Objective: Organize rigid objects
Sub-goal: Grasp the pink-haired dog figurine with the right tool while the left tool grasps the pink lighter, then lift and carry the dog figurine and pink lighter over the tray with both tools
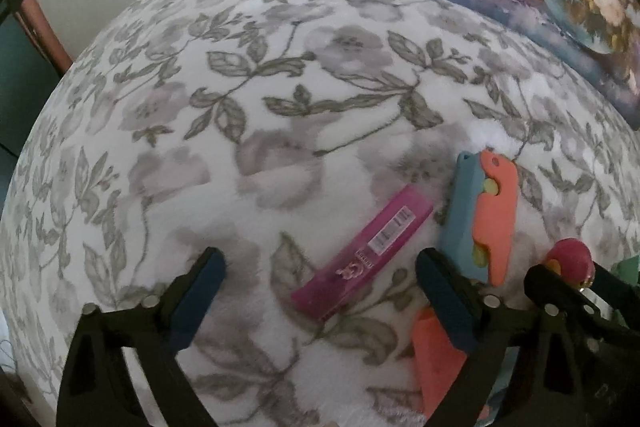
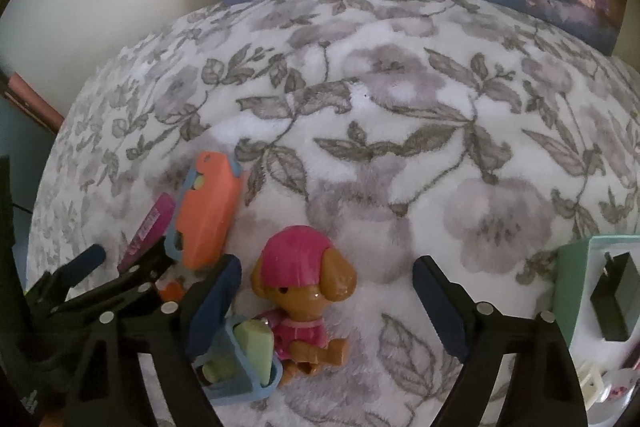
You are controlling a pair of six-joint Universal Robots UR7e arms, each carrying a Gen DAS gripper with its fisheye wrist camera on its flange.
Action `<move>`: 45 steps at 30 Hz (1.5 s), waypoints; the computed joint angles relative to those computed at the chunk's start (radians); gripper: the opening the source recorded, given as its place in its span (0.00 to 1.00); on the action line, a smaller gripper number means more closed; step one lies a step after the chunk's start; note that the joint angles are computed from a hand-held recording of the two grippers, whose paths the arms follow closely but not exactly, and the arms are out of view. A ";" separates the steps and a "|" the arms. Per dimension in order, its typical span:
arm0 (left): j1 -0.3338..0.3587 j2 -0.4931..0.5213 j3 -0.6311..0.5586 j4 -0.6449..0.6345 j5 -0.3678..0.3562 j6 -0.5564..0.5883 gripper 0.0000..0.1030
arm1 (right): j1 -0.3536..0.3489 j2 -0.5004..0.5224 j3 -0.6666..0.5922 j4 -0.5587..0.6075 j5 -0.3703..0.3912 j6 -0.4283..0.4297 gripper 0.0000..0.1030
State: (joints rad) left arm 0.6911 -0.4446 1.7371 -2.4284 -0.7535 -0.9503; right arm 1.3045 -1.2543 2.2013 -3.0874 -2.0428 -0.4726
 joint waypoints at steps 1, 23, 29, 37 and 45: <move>-0.001 0.002 0.002 -0.011 0.003 0.008 0.93 | -0.001 0.000 -0.001 -0.001 0.002 -0.002 0.85; -0.054 -0.011 0.043 -0.015 -0.028 -0.020 0.20 | -0.038 -0.062 0.117 -0.141 -0.015 -0.099 0.50; -0.074 -0.060 0.101 -0.021 -0.073 -0.087 0.20 | -0.066 -0.134 0.158 -0.081 0.007 -0.059 0.50; -0.160 -0.130 0.155 0.013 -0.076 -0.181 0.20 | -0.097 -0.277 0.226 0.016 0.057 -0.056 0.49; -0.278 -0.144 0.161 0.041 -0.080 -0.251 0.20 | -0.138 -0.440 0.293 0.107 0.109 -0.077 0.49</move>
State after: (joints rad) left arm 0.4133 -0.5885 1.8981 -2.3870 -0.8336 -1.2009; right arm 1.1666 -1.6946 2.4942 -2.9804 -1.9333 -0.5498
